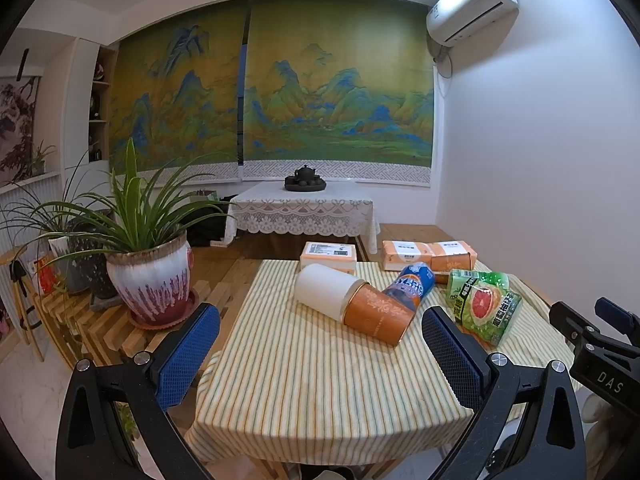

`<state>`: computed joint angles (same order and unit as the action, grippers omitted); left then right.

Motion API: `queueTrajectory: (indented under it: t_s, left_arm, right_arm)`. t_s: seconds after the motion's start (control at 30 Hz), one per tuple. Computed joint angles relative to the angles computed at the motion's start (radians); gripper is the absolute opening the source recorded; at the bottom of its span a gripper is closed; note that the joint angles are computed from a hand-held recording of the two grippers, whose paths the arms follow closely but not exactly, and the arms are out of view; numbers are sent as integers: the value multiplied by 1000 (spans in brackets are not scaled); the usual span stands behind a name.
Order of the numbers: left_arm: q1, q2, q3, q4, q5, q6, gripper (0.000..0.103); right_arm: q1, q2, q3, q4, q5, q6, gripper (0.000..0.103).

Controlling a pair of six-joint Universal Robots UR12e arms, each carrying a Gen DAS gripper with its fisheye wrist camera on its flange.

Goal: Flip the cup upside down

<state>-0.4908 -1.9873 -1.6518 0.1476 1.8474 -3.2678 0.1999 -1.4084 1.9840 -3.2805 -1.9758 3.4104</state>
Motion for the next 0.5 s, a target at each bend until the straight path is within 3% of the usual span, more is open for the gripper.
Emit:
queueTrajectory:
  t_s: [0.5]
  left_arm:
    - [1,-4,6,-16,-9,-3,102]
  right_arm:
    - [-3,3,0,8,-7,8,87]
